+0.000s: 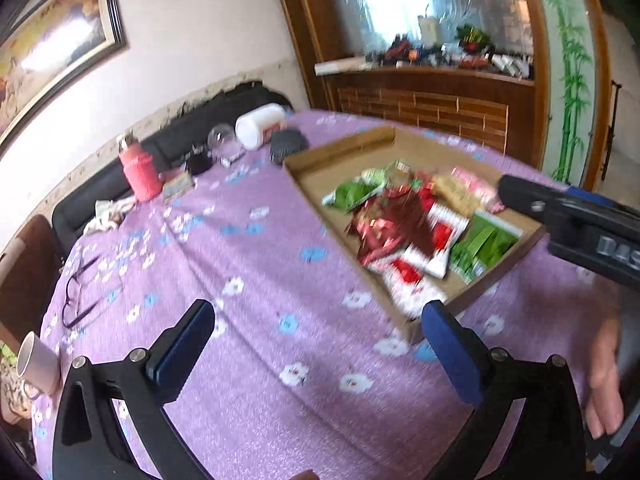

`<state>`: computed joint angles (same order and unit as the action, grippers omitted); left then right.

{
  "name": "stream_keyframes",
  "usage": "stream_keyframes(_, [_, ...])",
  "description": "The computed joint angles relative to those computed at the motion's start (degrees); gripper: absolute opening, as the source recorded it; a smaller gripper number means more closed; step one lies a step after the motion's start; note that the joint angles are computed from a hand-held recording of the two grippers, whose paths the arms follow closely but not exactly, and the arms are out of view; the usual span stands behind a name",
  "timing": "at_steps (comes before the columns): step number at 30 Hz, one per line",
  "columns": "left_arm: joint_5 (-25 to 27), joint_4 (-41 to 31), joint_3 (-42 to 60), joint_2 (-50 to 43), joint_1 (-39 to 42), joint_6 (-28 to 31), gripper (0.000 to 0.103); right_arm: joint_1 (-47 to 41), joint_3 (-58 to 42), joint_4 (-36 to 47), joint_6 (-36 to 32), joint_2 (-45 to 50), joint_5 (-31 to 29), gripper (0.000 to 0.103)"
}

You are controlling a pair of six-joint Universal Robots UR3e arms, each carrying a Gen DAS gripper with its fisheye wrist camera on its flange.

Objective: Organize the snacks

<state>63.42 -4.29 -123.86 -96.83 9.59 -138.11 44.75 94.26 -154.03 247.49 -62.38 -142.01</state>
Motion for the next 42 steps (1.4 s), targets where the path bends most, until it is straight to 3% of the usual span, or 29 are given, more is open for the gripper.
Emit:
stream_keyframes(8, [6.73, 0.72, 1.90, -2.45, -2.38, -1.57, 0.103, 0.96, -4.86, 9.06, 2.55, 1.71, -1.80, 0.101])
stream_keyframes(11, [8.21, 4.34, 1.02, -3.05, -2.84, -2.32, 0.103, 1.06, -6.46, 10.30, 1.97, 2.48, -1.42, 0.101])
stream_keyframes(42, [7.41, 2.46, 1.47, -2.60, -2.30, -2.93, 0.103, 0.07, -5.72, 9.05, 1.34, 2.22, 1.13, 0.101])
